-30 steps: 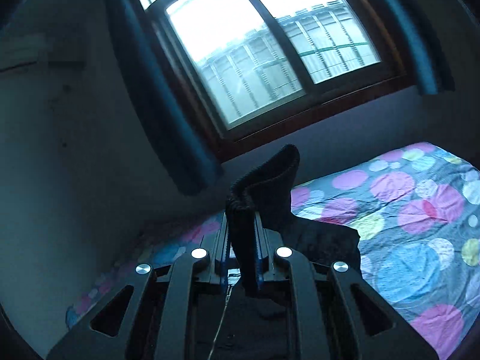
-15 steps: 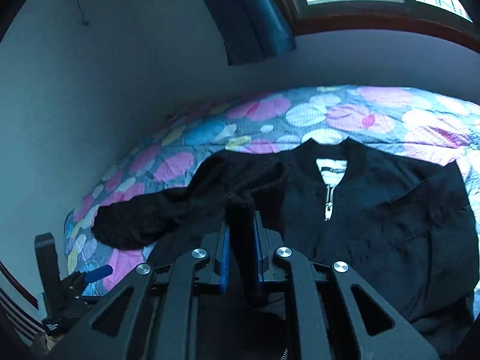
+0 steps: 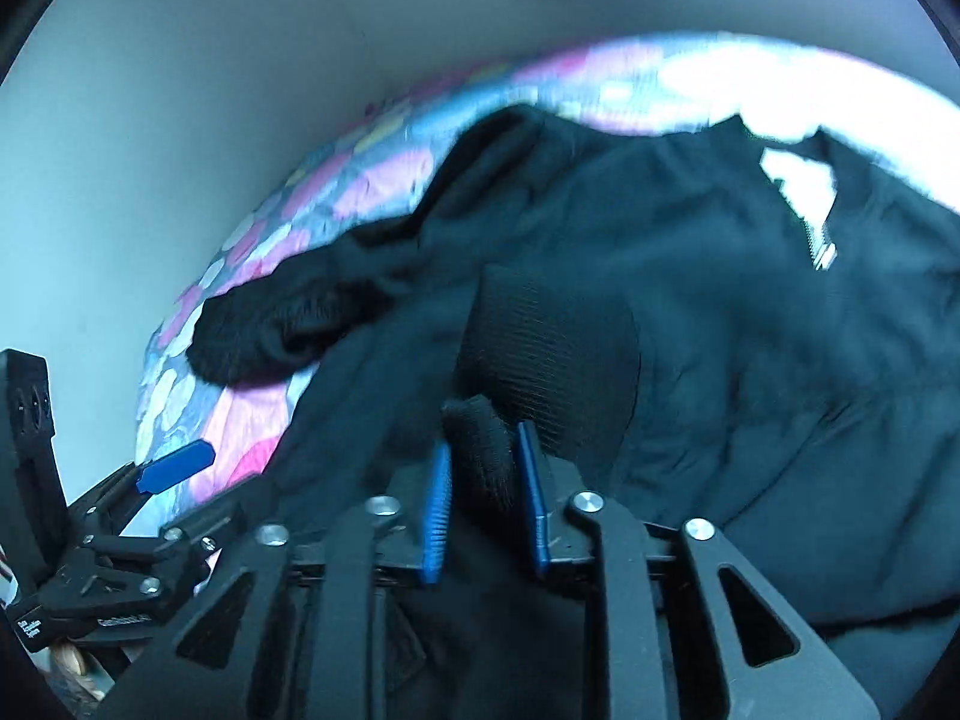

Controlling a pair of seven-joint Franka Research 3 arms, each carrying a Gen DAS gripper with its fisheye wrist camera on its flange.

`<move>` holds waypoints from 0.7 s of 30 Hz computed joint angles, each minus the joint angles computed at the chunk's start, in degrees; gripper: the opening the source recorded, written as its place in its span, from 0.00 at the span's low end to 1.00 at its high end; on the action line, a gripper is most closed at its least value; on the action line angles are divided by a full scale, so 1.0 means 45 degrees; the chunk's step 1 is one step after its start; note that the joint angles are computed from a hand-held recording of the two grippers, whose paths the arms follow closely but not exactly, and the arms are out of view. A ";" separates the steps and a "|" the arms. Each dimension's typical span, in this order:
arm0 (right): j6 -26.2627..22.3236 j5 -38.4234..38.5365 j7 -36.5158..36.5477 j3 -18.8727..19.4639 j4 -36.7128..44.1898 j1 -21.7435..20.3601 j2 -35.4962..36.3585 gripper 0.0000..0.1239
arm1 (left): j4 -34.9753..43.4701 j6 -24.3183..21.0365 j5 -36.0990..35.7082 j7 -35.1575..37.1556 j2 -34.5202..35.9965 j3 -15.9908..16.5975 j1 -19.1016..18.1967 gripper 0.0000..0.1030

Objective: Fold small clothes
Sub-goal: 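Lift the sleeve with the right tool and lay it across the jacket body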

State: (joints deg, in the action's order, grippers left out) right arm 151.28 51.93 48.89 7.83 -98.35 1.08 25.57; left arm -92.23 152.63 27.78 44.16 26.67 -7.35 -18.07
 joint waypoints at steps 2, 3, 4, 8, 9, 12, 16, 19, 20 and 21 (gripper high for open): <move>-0.1279 0.0763 -0.0034 0.0264 0.0311 -0.0533 0.0217 0.32 | -0.0010 0.0069 -0.0097 0.0123 0.0022 -0.0081 0.0053 0.98; -0.1545 0.1183 -0.0273 0.0336 0.0237 -0.0717 0.0117 0.32 | -0.0033 0.0129 -0.0149 0.0190 0.0019 -0.0117 0.0075 0.98; -0.2004 0.1524 -0.0515 0.0350 0.0156 -0.0914 -0.0039 0.32 | -0.0066 0.0199 -0.0189 0.0249 0.0009 -0.0141 0.0090 0.98; -0.3331 0.3613 -0.2242 0.0001 -0.1183 -0.1777 -0.1478 0.33 | -0.0347 0.0665 -0.0293 0.0406 -0.0131 -0.0187 0.0138 0.98; -0.3375 0.4191 -0.2751 -0.0222 -0.1699 -0.1968 -0.1975 0.33 | -0.0385 0.0776 -0.0295 0.0410 -0.0144 -0.0171 0.0135 0.98; -0.2315 0.5743 -0.3918 -0.1134 -0.3153 -0.2264 -0.3338 0.41 | -0.0418 0.1009 -0.0288 0.0353 -0.0120 -0.0116 0.0083 0.98; 0.1019 0.6322 -0.3482 -0.2382 -0.3854 -0.2124 -0.3775 0.42 | -0.0054 0.1017 -0.0454 0.0556 0.0141 -0.0231 0.0030 0.98; 0.0948 0.4626 -0.1497 -0.2924 -0.3544 -0.2488 -0.3059 0.42 | 0.0698 0.0679 -0.0501 0.0650 0.0537 -0.0231 -0.0229 0.98; 0.0499 0.4260 -0.1161 -0.2972 -0.3385 -0.2702 -0.2794 0.42 | 0.1066 0.0576 -0.0470 0.0688 0.0735 -0.0227 -0.0364 0.98; 0.0164 0.4126 -0.1144 -0.2953 -0.3306 -0.2926 -0.2591 0.42 | 0.1469 0.0441 -0.0403 0.0722 0.0956 -0.0194 -0.0527 0.98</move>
